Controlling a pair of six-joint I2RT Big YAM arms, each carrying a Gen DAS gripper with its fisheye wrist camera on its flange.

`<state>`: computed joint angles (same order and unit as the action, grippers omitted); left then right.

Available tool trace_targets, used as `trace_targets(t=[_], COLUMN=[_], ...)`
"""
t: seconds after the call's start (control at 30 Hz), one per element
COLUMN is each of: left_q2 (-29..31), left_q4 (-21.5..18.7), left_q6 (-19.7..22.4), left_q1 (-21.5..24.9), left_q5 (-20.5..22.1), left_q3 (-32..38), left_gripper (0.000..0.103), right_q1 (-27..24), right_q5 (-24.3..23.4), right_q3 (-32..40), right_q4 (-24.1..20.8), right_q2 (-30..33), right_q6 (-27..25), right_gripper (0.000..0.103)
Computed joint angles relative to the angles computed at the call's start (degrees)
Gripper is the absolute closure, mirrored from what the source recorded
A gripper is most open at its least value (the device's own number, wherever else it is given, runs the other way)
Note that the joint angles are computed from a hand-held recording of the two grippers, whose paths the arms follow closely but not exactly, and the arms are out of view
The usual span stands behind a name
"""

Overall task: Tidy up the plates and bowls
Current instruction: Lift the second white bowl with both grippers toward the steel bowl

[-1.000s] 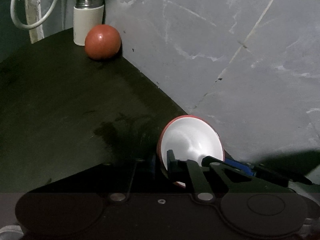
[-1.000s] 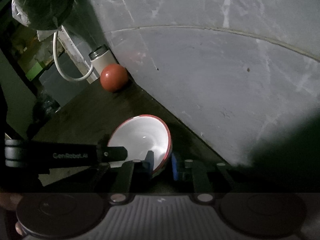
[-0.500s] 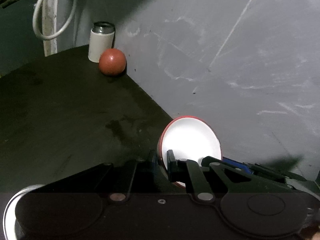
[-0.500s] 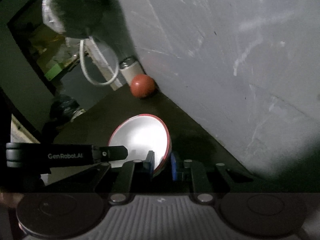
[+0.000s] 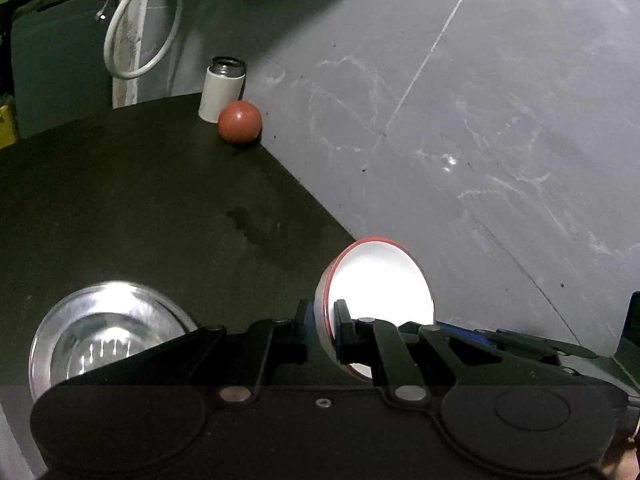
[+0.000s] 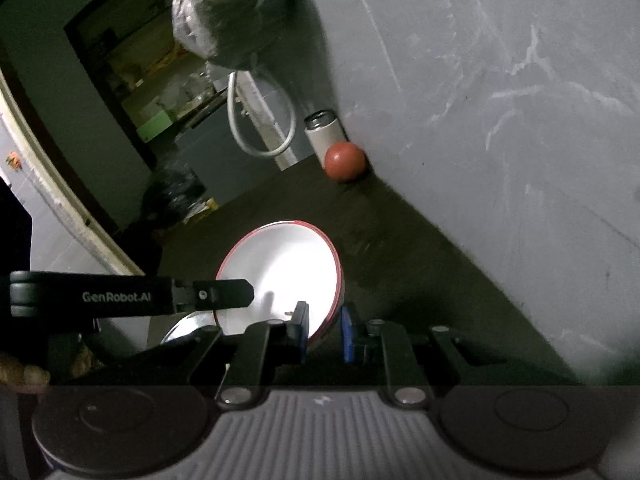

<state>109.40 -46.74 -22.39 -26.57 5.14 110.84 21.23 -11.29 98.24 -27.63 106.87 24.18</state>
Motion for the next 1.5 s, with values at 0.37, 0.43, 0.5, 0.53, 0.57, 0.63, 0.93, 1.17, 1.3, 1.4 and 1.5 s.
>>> trace_targets(t=[0.37, 0.43, 0.5, 0.53, 0.57, 0.63, 0.93, 1.17, 1.3, 1.4, 1.5], left_q2=[-6.55, -6.79, -7.15, -7.24, -7.41, -7.76, -8.16, -8.38, -8.40, -8.40, -8.48], left_q4=[3.23, 3.22, 3.19, 3.22, 3.13, 3.17, 2.60, 1.82, 1.26, 1.03, 0.70], left_q6=[-2.93, -3.40, -4.16, -4.37, -4.51, -4.74, -5.82, -6.29, -6.46, -6.74, -7.14], left_q1=[-1.22, -1.35, -1.32, -1.26, -1.31, -1.32, -1.54, -1.80, -1.85, -2.04, -2.20], left_q5=[0.28, 0.49, 0.98, 1.17, 1.17, 1.32, 1.89, 2.20, 2.35, 2.16, 1.96], left_q3=[-10.78, -11.77, -12.90, -13.28, -13.69, -14.49, -15.90, -16.22, -16.09, -16.12, -16.23], left_gripper=[0.092, 0.092, 0.092, 0.092, 0.092, 0.092, 0.092, 0.092, 0.092, 0.092, 0.092], right_q1=[0.77, 0.80, 0.76, 0.73, 0.75, 0.90, 0.90, 0.78, 0.64, 0.55, 0.51], right_q5=[-3.81, -4.69, -5.60, -6.06, -6.27, -6.59, -7.70, -8.34, -8.75, -9.06, -9.37], right_q3=[-6.78, -7.46, -8.67, -8.98, -8.99, -9.22, -9.96, -10.34, -9.74, -9.47, -9.22], right_q4=[-1.47, -2.52, -2.75, -2.90, -3.20, -4.17, -6.48, -8.03, -9.01, -9.70, -10.48], right_q2=[-4.98, -5.49, -6.16, -6.32, -6.28, -6.51, -7.22, -7.58, -7.19, -7.06, -6.94], right_q6=[-3.47, -4.16, -4.09, -4.21, -4.54, -5.33, -7.45, -8.51, -9.19, -9.72, -10.38], right_gripper=[0.084, 0.084, 0.084, 0.084, 0.084, 0.084, 0.084, 0.084, 0.083, 0.083, 0.083])
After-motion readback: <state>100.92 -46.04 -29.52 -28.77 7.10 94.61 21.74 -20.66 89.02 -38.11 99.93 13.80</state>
